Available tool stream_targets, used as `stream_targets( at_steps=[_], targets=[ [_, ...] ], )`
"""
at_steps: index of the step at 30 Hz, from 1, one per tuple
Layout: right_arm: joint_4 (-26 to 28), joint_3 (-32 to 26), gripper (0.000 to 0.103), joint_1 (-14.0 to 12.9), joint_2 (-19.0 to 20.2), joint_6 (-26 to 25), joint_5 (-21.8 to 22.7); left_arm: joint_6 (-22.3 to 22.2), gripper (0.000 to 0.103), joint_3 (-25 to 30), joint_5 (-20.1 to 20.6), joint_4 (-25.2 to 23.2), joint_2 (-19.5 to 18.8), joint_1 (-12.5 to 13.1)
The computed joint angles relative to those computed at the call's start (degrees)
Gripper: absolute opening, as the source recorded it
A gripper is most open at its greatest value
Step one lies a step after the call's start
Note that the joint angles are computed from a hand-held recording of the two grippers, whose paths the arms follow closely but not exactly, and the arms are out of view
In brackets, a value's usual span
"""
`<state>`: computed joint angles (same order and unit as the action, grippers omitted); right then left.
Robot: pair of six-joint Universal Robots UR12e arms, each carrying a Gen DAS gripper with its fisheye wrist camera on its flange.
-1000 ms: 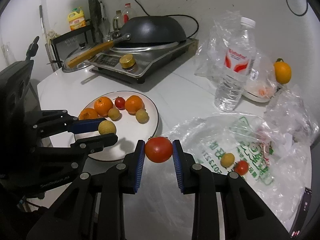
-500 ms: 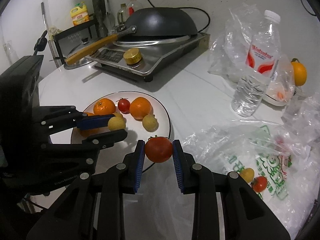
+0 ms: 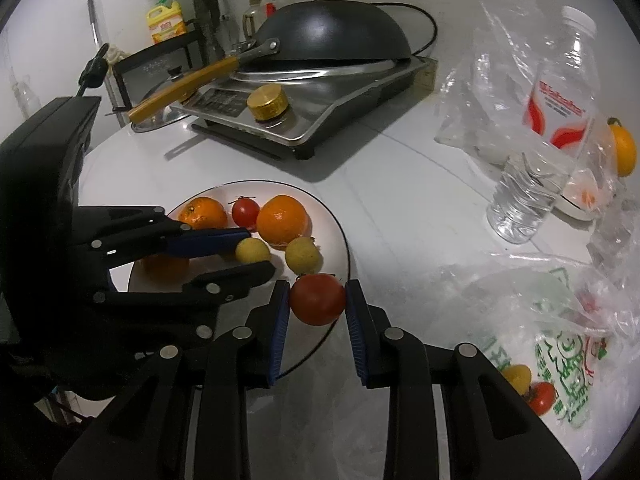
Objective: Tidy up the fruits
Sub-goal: 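Lower the tomato onto the plate and open the right tool while the left tool releases its fruit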
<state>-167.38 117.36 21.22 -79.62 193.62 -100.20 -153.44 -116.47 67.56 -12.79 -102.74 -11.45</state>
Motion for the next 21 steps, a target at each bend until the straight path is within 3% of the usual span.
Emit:
stream_targets(
  at_steps=[21],
  targets=[
    [4.89, -3.48, 0.03, 0.38, 2.61, -0.63, -0.45, -1.52, 0.029, -1.09, -4.58, 2.44, 0.85, 3.02]
  ],
)
